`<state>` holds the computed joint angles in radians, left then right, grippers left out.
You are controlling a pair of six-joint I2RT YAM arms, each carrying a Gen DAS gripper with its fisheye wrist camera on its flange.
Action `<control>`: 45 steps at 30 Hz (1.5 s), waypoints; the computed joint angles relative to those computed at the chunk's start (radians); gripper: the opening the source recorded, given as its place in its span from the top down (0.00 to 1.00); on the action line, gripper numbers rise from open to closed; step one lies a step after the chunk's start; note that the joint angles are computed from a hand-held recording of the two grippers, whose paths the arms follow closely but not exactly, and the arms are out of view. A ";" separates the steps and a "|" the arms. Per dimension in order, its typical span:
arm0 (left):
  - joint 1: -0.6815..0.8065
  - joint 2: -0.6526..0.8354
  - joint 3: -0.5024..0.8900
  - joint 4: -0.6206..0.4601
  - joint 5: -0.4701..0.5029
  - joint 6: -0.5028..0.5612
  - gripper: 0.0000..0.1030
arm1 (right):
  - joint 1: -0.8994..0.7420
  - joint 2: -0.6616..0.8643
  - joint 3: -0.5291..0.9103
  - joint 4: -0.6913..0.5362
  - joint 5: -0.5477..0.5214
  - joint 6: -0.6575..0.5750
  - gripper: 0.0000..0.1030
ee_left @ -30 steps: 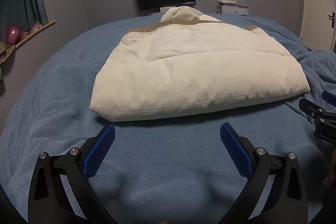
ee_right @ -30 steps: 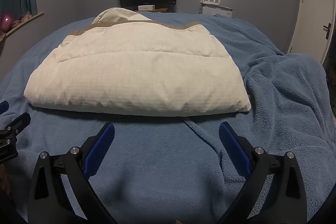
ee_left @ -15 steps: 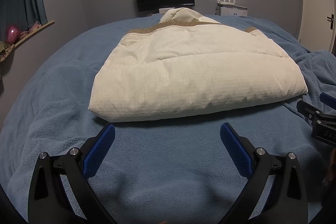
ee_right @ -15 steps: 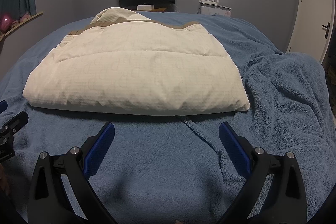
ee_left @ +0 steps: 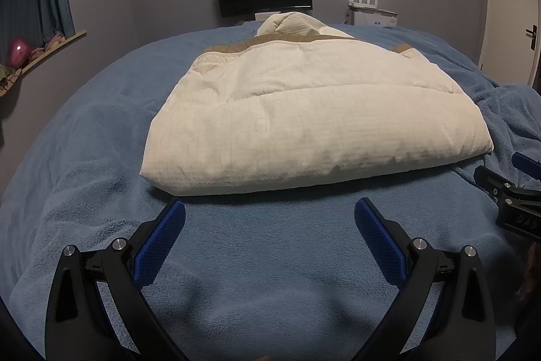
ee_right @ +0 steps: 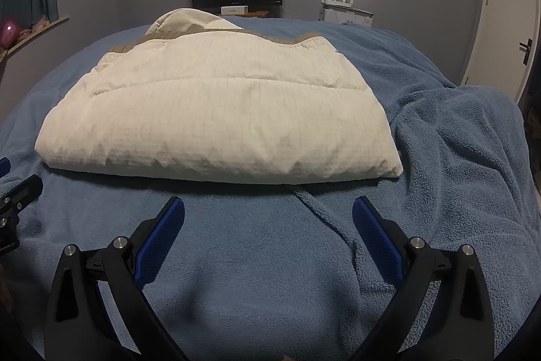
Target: Fold large clothes
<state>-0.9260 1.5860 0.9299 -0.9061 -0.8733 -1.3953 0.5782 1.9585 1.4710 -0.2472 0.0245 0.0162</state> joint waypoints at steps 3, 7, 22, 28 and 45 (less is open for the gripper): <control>0.000 -0.001 -0.001 0.003 0.001 0.002 0.06 | 0.001 0.002 0.001 -0.001 0.003 0.000 0.08; 0.000 -0.006 -0.005 0.008 0.001 0.006 0.06 | 0.002 0.002 -0.001 0.001 0.007 -0.002 0.08; 0.002 -0.012 -0.008 0.022 0.008 0.005 0.06 | 0.005 0.002 -0.004 0.001 0.013 -0.006 0.08; 0.002 -0.016 -0.012 0.025 0.008 0.007 0.06 | 0.005 0.004 -0.002 0.001 0.015 -0.011 0.08; -0.001 -0.013 -0.006 0.033 0.009 0.014 0.06 | 0.004 0.005 -0.003 0.000 0.014 -0.012 0.08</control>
<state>-0.9267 1.5727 0.9237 -0.8735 -0.8639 -1.3815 0.5824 1.9630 1.4685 -0.2477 0.0385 0.0038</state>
